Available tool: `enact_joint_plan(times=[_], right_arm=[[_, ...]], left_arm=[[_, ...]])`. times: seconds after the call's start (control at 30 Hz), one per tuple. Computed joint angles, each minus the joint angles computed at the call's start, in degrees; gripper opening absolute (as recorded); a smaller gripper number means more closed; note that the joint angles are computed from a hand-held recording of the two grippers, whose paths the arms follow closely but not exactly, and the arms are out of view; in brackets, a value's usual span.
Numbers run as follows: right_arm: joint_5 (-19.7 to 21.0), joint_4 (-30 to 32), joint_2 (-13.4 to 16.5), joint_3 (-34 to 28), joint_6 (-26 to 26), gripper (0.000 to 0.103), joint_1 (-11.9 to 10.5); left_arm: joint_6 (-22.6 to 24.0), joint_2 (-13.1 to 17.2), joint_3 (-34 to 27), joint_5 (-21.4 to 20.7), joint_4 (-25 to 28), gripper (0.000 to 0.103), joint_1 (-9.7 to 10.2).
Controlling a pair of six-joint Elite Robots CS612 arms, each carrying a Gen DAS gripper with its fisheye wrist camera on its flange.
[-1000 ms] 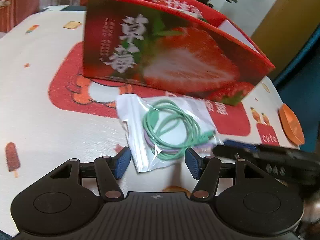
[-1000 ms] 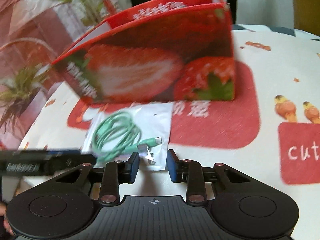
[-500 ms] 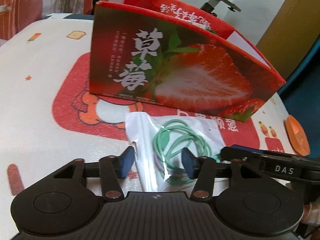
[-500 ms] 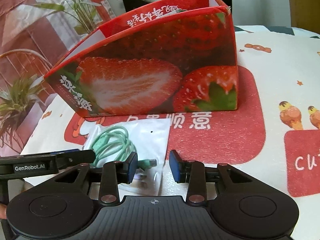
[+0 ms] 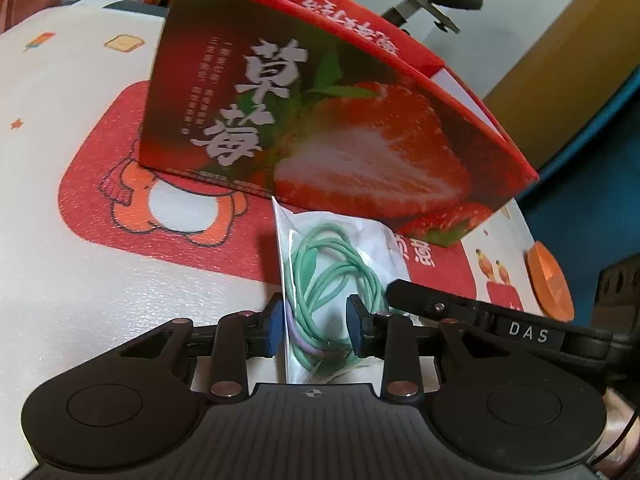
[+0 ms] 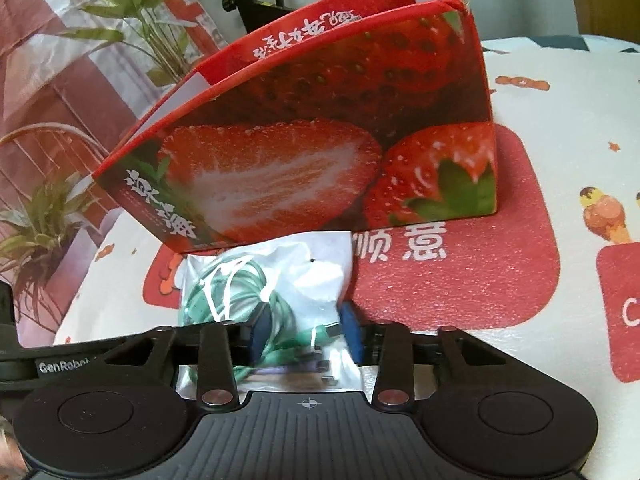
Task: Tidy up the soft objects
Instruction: 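Lift the bagged cable with both tools and carry it over the box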
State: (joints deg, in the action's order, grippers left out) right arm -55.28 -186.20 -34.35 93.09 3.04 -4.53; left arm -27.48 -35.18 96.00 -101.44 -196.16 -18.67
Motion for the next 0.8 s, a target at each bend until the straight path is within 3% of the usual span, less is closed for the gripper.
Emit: enact_joint_plan(times=[0.07,0.1,0.53,0.8], right_arm=[[0.1,0.2,0.0,0.0,1.1,0.018,-0.1],[0.3,0.2,0.0,0.2,1.4,0.017,-0.2],[5.3,-10.7,-3.0,3.3,5.3,0.014,-1.6],[6.5,-15.2,-3.5,0.4,8.6,0.014,-1.7]], left_arm=[[0.7,-0.3,0.3,0.8,-0.1,0.033,-0.09],[0.9,-0.4,0.5,0.9,-0.3,0.033,-0.13],[9.0,-5.0,3.5,2.8,-8.0,0.033,-0.42],[12.8,-6.0,0.8,3.8,-9.2,0.034,-0.32]])
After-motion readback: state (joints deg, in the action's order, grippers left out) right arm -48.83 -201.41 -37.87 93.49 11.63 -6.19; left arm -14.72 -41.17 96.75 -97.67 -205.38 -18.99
